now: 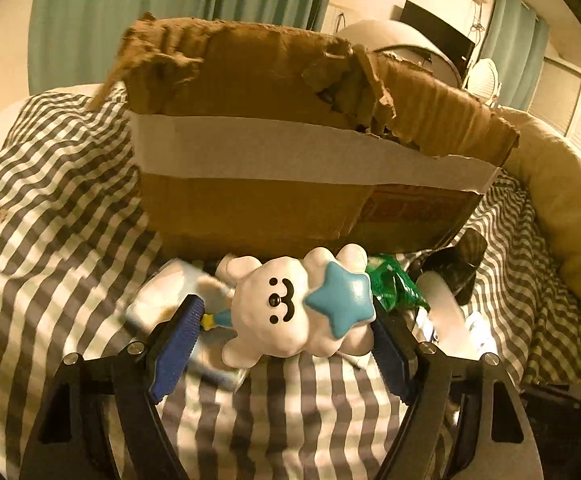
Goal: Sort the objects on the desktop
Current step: 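Carry the comb and bear toy into the cardboard box and open both tools, then move both tools back to the remaining items on the bedspread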
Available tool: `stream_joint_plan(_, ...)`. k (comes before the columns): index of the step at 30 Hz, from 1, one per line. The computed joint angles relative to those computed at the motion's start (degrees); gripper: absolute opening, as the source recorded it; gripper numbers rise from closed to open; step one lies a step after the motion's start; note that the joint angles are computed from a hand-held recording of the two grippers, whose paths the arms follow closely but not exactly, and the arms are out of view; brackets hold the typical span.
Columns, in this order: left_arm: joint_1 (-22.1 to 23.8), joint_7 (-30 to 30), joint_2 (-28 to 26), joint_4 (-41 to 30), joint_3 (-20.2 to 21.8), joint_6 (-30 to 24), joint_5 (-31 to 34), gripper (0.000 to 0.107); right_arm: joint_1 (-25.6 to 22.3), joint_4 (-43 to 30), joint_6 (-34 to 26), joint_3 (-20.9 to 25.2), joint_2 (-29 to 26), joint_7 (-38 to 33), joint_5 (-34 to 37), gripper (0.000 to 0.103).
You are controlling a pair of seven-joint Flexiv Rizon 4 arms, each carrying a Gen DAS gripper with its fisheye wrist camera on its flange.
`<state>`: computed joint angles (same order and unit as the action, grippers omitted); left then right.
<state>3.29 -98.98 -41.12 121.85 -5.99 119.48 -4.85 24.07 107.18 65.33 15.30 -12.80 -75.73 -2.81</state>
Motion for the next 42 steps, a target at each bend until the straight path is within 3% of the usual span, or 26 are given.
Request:
stream_joint_plan(4,-0.17,-0.46,1.91,1.9,-0.05,1.6,0.62,0.081,-2.15,0.2,1.36,2.02,2.33,-3.1,7.06,0.003)
stream_joint_plan(8,-0.01,-1.39,5.77,5.2,0.0,3.57,2.0,0.081,-4.05,-0.8,3.24,4.29,5.69,-9.67,19.83,0.003)
stream_joint_plan(12,-3.25,-0.78,9.68,7.37,2.28,5.81,0.48,0.081,-2.49,-3.0,4.53,3.82,7.23,-12.89,24.03,0.003)
stream_joint_plan(16,-3.56,1.1,13.01,6.02,2.64,2.21,-0.39,0.081,-0.86,-6.24,4.28,2.57,5.97,-13.03,22.94,0.003)
stream_joint_plan(19,-0.18,-0.17,13.68,3.97,-0.14,0.21,2.06,0.081,-1.67,-10.82,3.22,2.61,4.04,-15.4,25.93,0.003)
stream_joint_plan(23,1.97,0.51,13.06,-1.55,-1.7,-6.89,2.15,0.081,-1.32,-18.42,2.94,1.56,-1.14,-14.15,22.94,0.003)
stream_joint_plan(27,6.35,1.27,8.89,-7.78,-6.24,-8.86,3.05,0.081,-0.99,-26.33,3.29,1.42,-7.28,-12.76,18.64,0.003)
stream_joint_plan(34,4.17,4.58,3.59,-17.42,-4.04,-11.93,-0.17,0.081,-0.04,-37.64,2.54,0.45,-16.68,-7.32,13.64,0.003)
stream_joint_plan(35,3.66,5.14,3.16,-18.38,-3.4,-13.15,-1.09,0.081,0.4,-37.88,2.88,-0.3,-17.12,-5.86,12.41,0.011)
stream_joint_plan(36,3.01,5.69,2.75,-19.27,-2.47,-14.54,-2.18,0.082,0.94,-38.25,2.83,-1.35,-17.61,-3.94,10.88,0.045)
stream_joint_plan(38,1.62,6.83,2.47,-20.73,-0.45,-17.78,-4.28,0.093,0.97,-37.39,5.06,-2.06,-17.46,-1.31,9.34,0.082)
stream_joint_plan(40,-2.45,6.41,2.69,-21.11,4.89,-18.92,-7.04,0.1,-0.28,-34.87,9.48,-0.43,-16.32,-1.59,9.54,0.082)
stream_joint_plan(42,-3.78,6.21,3.33,-19.92,6.66,-17.55,-8.13,0.102,0.12,-32.56,10.37,-1.78,-14.62,0.56,7.03,0.082)
